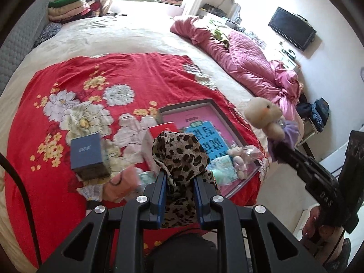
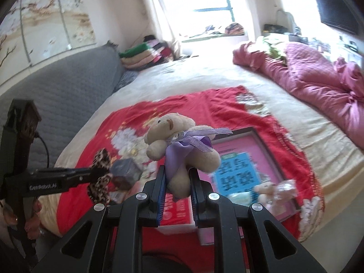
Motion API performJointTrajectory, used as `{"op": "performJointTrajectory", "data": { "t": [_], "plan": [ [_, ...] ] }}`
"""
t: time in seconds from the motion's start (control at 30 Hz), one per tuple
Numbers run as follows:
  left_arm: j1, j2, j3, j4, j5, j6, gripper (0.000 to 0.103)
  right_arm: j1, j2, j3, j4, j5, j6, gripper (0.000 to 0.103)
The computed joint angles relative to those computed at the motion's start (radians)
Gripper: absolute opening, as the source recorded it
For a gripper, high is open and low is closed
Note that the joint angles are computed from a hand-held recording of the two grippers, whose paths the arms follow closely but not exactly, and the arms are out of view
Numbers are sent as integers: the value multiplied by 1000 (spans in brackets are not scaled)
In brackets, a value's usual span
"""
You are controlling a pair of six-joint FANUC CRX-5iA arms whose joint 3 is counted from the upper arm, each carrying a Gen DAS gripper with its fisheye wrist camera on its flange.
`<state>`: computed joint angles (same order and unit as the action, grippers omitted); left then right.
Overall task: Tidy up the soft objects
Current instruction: 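Carry the leopard-print fabric with the left tool while the right tool carries the bear to the tray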
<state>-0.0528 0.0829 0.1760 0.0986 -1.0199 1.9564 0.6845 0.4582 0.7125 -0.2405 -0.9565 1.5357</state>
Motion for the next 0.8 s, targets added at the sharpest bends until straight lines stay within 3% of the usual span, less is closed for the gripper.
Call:
{"op": "performJointTrajectory", "data": {
  "t": [0.5,0.8],
  "plan": [
    [-94,250,284,18,-72,-77,22,-79,-29,-79,96,73,-137,19],
    [-114,376,410,15,-129,-85,22,-87,5,-74,91,51,-141,19]
  ]
}}
